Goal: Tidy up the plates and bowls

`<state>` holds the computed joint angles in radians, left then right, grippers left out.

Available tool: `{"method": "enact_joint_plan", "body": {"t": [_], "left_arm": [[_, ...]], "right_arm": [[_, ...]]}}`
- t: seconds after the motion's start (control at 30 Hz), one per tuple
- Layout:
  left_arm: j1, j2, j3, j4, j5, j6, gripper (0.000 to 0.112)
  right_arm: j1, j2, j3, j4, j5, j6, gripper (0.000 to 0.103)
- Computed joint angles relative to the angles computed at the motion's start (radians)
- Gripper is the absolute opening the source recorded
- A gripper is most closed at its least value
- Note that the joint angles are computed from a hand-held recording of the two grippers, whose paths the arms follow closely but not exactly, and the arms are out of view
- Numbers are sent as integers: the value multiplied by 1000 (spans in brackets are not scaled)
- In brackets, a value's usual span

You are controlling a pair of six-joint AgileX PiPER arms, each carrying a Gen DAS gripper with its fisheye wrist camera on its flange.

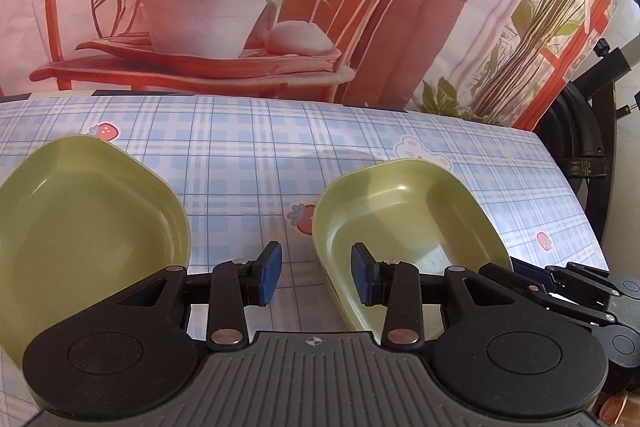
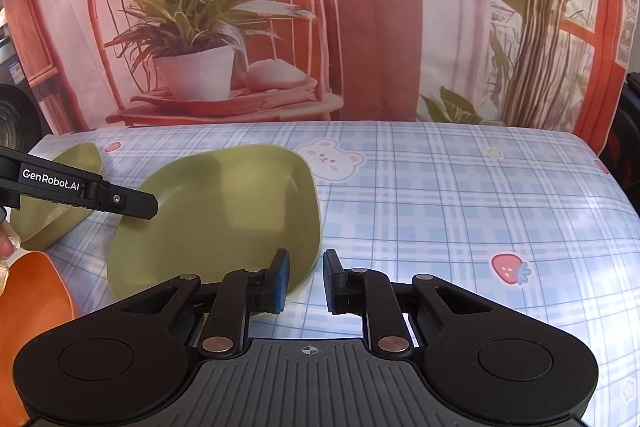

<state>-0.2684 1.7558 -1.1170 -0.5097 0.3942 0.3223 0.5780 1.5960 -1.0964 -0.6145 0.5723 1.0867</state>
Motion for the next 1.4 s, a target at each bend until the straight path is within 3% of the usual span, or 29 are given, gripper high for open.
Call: {"method": "enact_joint_plan", "body": {"t": [0.03, 0.13, 0.17, 0.3, 0.47, 0.7, 0.87, 1.17, 1.4], "left_arm": [[1, 7, -6, -6, 8, 3, 39], [-11, 14, -12, 17, 15, -22, 13], [-18, 13, -12, 53, 12, -51, 12], [-24, -25, 6, 87, 13, -62, 11], [-26, -123, 30, 108, 33, -58, 11], [22, -332, 143, 29, 78, 21, 11], [62, -527, 257, 60, 104, 24, 12], [321, -822, 450, -100, 261, 211, 14], [482, -896, 547, -217, 373, 341, 14]], "right_arm": [[1, 2, -1, -5, 1, 6, 14], [6, 3, -3, -18, 6, 16, 11], [12, 4, -8, -25, 20, 23, 11], [10, -7, -41, 46, 63, -52, 9], [46, -49, -95, 26, 142, -72, 9], [137, -115, -169, -3, 262, -33, 8], [233, -111, -228, -19, 329, 9, 7], [348, -30, -340, 14, 352, -23, 5], [388, 28, -407, 37, 391, -52, 5]]}}
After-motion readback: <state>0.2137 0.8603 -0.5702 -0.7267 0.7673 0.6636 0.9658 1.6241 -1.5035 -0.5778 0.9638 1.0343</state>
